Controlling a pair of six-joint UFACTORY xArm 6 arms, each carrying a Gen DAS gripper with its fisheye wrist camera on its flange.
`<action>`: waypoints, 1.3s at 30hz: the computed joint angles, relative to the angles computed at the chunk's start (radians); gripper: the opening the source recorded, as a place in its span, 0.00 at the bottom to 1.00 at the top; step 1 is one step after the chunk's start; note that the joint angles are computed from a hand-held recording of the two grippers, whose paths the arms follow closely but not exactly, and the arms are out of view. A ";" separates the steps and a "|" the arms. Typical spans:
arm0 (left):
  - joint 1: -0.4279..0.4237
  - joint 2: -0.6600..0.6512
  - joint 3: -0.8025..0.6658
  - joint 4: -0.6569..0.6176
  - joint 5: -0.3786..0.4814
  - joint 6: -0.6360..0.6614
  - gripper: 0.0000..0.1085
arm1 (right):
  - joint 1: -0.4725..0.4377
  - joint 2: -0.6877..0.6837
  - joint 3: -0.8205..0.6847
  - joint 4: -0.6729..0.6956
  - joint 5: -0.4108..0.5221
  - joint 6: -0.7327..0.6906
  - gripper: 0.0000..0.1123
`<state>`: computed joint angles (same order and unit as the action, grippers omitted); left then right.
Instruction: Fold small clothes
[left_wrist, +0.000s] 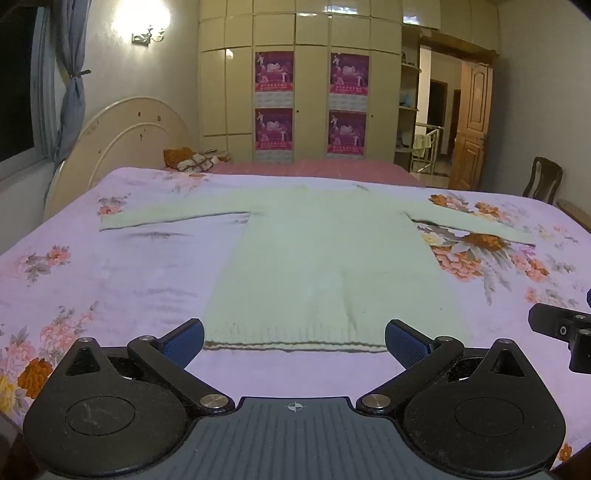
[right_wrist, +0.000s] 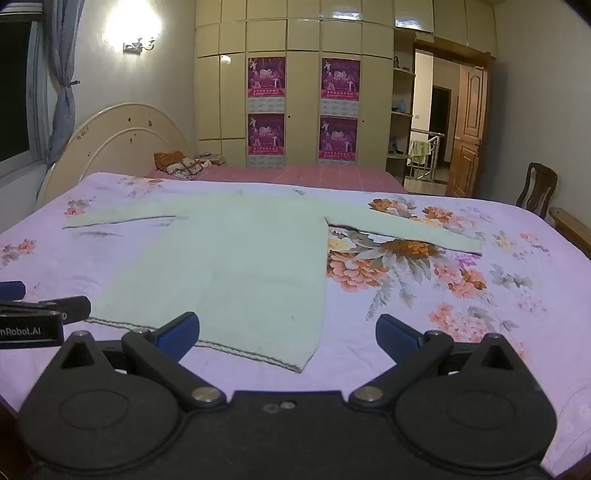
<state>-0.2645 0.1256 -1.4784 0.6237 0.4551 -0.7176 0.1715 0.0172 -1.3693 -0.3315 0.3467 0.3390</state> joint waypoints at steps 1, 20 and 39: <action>-0.001 0.005 -0.009 -0.018 0.009 0.011 0.95 | 0.000 0.001 0.000 -0.004 -0.001 0.004 0.91; 0.011 0.001 0.011 -0.001 -0.024 -0.024 0.95 | 0.001 0.013 -0.008 -0.004 0.008 0.007 0.91; 0.007 0.004 0.012 0.023 -0.015 -0.047 0.95 | 0.003 0.020 -0.019 0.001 0.014 0.005 0.91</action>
